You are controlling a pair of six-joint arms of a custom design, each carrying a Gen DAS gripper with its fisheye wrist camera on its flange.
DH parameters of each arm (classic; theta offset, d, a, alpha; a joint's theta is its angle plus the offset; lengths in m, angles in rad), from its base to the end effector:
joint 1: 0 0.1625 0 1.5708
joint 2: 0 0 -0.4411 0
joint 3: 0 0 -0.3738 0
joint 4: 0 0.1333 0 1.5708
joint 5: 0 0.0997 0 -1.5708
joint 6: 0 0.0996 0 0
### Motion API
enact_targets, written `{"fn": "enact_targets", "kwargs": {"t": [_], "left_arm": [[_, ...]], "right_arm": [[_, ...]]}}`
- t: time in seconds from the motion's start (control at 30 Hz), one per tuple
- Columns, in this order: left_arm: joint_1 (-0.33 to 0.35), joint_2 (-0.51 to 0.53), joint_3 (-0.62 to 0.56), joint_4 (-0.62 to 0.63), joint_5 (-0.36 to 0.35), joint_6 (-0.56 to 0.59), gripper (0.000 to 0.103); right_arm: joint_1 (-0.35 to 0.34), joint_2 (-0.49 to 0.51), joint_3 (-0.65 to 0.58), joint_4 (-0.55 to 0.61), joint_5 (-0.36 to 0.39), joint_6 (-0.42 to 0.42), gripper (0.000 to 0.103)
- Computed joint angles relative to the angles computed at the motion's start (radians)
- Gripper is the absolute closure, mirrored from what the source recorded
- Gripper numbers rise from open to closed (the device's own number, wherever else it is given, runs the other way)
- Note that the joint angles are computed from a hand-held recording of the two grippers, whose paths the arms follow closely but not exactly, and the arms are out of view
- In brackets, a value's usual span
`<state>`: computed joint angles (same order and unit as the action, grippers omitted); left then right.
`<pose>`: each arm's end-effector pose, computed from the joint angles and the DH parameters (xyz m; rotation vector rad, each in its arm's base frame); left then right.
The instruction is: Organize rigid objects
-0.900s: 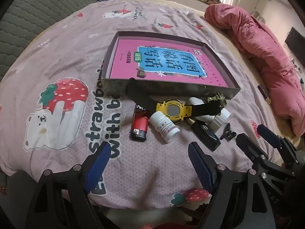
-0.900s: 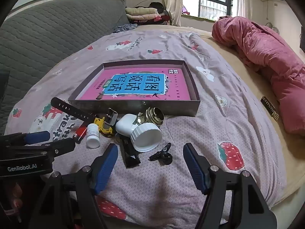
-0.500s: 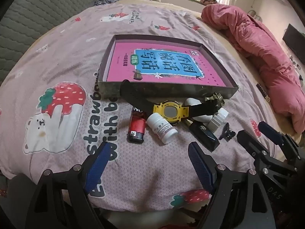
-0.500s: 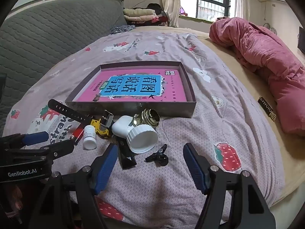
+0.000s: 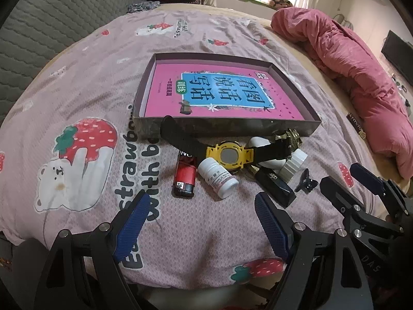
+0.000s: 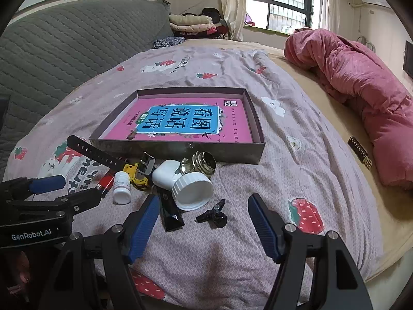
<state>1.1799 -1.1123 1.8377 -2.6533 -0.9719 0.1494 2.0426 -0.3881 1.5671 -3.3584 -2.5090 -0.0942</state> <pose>-0.0523 -0.6242 0.2678 0.5408 2.4827 -0.5489 0.3501 -0.5696 -0.0074 0.2755 -2.1899 0.8797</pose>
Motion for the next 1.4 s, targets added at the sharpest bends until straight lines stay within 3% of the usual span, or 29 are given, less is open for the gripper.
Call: {"fn": "enact_targets", "kwargs": {"t": [1.4], "left_arm": [[0.003,-0.015,-0.007,0.024,-0.036,-0.015,0.019]], "right_arm": [[-0.003,-0.004,0.005,-0.02,-0.006,0.007,0.032]]}}
